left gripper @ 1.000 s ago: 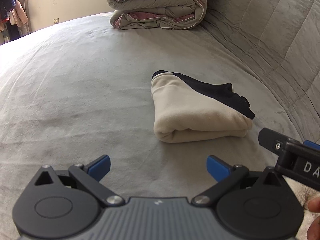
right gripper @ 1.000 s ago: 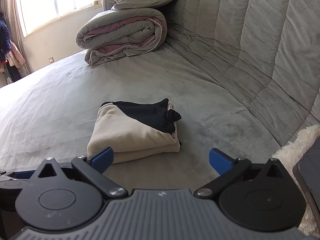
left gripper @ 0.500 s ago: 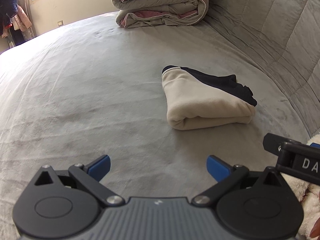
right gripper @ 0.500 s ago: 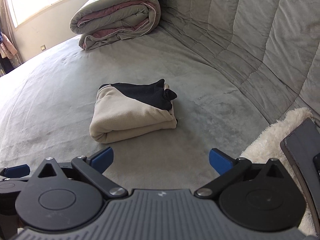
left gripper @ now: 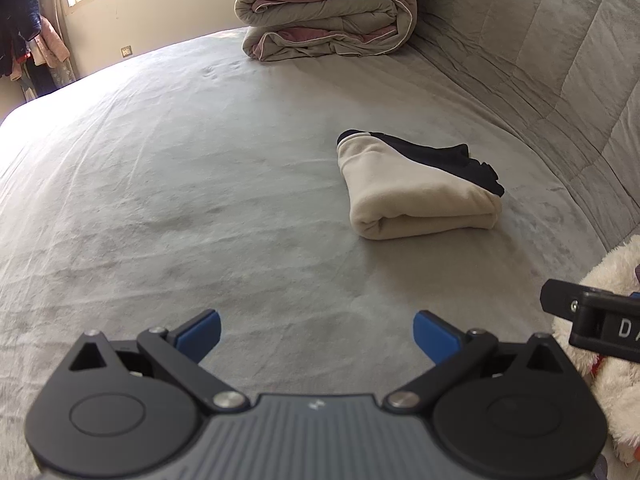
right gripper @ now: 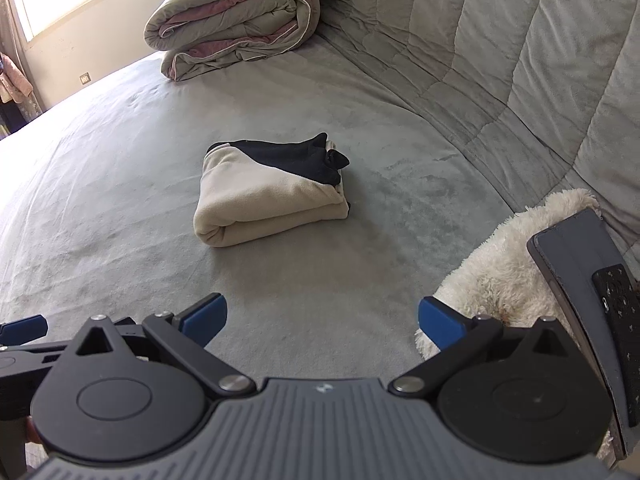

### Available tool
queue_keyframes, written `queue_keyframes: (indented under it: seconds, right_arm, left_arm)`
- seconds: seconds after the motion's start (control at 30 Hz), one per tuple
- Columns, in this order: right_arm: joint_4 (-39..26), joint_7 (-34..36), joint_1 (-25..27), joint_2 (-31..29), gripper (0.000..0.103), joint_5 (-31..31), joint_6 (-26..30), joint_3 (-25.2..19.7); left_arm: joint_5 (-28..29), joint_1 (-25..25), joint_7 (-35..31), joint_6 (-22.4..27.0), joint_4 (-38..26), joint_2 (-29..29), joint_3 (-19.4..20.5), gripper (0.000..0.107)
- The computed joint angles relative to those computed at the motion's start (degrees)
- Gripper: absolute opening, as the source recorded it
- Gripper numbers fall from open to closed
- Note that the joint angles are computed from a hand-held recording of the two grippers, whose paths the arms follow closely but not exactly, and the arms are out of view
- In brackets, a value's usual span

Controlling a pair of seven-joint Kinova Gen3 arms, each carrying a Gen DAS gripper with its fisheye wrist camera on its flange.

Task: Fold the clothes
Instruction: 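Open both grippers and pull them back from the folded shirt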

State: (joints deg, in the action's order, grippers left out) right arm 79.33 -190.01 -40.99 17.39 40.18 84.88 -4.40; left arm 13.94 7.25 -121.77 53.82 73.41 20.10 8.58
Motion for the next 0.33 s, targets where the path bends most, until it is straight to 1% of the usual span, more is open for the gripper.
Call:
queue_keyframes:
  seconds: [0.33]
  right_arm:
    - [-1.78,0.82,-1.64,0.44,0.103,0.54,3.28,-0.41]
  left_arm:
    - [1.63,-1.59,-1.69,0.77,1.4,-1.43,-0.01,0.102]
